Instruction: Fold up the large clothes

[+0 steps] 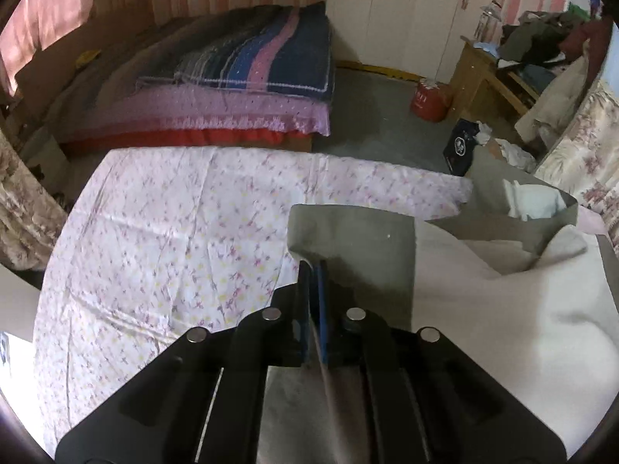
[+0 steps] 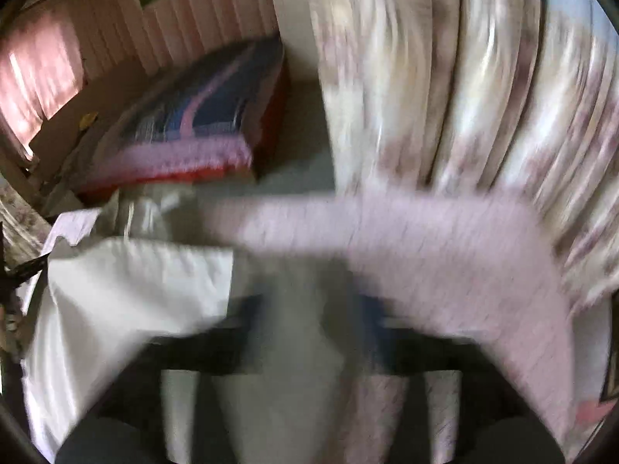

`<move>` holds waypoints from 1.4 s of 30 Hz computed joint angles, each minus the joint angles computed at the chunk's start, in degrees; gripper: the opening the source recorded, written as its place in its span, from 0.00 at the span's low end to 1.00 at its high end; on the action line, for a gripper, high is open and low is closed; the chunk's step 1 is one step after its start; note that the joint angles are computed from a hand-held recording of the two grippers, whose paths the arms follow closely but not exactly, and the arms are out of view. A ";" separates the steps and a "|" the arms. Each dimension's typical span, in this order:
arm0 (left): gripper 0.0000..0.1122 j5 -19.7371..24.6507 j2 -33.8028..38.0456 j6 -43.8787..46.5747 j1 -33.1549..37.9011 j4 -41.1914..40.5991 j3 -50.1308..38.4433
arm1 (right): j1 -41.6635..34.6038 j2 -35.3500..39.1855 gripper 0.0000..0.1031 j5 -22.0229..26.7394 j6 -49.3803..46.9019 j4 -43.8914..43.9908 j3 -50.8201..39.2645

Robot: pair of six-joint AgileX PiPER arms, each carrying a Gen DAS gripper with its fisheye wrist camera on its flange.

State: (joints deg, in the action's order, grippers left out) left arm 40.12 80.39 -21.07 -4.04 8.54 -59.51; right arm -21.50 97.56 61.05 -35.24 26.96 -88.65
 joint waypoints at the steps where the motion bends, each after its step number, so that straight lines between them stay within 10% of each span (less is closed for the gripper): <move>1: 0.08 0.33 0.09 -0.96 -0.57 1.09 -0.15 | 0.81 0.17 0.78 -0.06 0.28 -1.19 0.78; 3: 0.08 0.56 -0.45 -2.60 -1.27 3.36 -0.04 | 2.27 -0.02 0.63 -1.17 0.05 -2.37 3.10; 4: 0.07 0.67 -1.15 -4.57 -2.28 5.69 0.18 | 2.76 -0.96 0.22 -2.43 -1.76 -1.26 4.97; 5: 0.05 0.33 -1.64 -6.34 -2.99 7.78 0.16 | 3.98 -2.60 0.06 -3.91 -3.87 -1.62 6.83; 9: 0.00 -1.19 -9.87 -16.33 -7.06 18.00 2.67 | 6.25 -19.10 0.02 -21.58 -18.88 5.37 20.33; 12: 0.01 -3.61 -15.89 -20.76 -8.08 21.96 4.87 | 5.81 -25.68 0.03 -30.24 -23.13 8.02 25.25; 15: 0.01 -1.40 -6.55 -12.50 -4.92 14.56 0.84 | 6.64 -16.30 0.06 -26.64 -8.78 -5.40 18.87; 20: 0.04 9.68 5.80 -6.68 1.31 9.37 -6.76 | 7.36 -6.67 0.51 -18.66 7.41 -20.52 11.09; 23: 0.38 10.76 -2.54 -9.41 0.48 13.97 -3.71 | 3.59 -13.83 0.69 -18.27 2.68 -12.39 13.08; 31: 0.66 19.98 -11.48 -16.94 -29.89 10.85 -7.52 | 12.10 -28.76 0.75 -3.30 -6.73 1.01 23.14; 37: 0.64 27.35 -4.78 -36.62 -51.77 24.92 -2.42 | 23.48 -44.20 0.74 -16.47 -1.17 -5.34 43.04; 42: 0.64 19.41 -6.95 -39.82 -45.25 24.71 7.33 | 14.67 -43.86 0.73 -17.73 -14.65 3.15 48.54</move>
State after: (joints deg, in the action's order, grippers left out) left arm 59.53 73.44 -60.89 -49.30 33.26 -52.18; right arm -6.83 53.71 43.31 -49.89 30.11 -40.10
